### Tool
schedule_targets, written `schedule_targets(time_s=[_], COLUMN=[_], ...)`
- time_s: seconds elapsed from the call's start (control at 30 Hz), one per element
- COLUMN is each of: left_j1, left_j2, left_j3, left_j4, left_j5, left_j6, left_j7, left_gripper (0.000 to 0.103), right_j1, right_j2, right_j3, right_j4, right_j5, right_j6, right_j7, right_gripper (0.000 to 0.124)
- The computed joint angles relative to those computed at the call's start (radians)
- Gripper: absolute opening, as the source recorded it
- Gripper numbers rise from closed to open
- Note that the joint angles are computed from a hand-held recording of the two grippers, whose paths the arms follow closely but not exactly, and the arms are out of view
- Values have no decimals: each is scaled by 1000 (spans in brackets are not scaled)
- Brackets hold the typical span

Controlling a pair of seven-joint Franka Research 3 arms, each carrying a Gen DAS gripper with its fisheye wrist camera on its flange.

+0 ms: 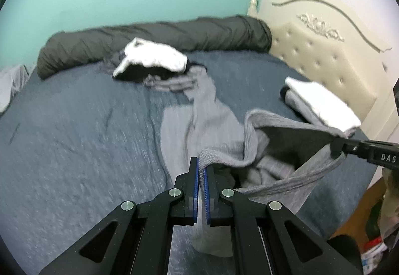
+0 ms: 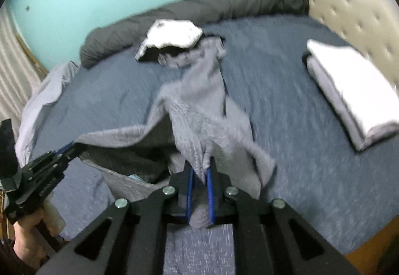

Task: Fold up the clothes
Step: 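Lift the sweatshirt with both grippers, spreading it between them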

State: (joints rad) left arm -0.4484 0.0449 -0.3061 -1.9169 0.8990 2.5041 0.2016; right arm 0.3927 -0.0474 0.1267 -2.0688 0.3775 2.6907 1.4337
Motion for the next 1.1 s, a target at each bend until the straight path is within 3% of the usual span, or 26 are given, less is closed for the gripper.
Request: schedule_targets(time_s=[0.13,0.3,0.6,0.8,0.97,1.1], left_j1=[3,19,2,-71,-179,-272], left_j2=[-32,-69,-33,39,119,151], left_j3=[-4,-12,-38,-30,2,38], left_j4=[61,172,514,774,995,1094], left_j5=[1,1,83,146,212,277], left_j6=[-55,-122,-331,-462,-565,-629], left_j7=[42,94,261,375,466,521], left_gripper=[3,3,3,3,3,3], right_j1=[2,8,18,31,50,61], right_j2=[-19,-39,7,64,115,135], right_j3=[-6,2,16,22,23,21], right_j4=[64,170,486,721,894,979], right_j5=[70,39,-56,-125,-179,-188], right_j6=[-25,-10,-40,-92,-157,-195], right_j7=[-42,-42,-12,11,36,46], right_gripper=[8,8,8,8,8,8])
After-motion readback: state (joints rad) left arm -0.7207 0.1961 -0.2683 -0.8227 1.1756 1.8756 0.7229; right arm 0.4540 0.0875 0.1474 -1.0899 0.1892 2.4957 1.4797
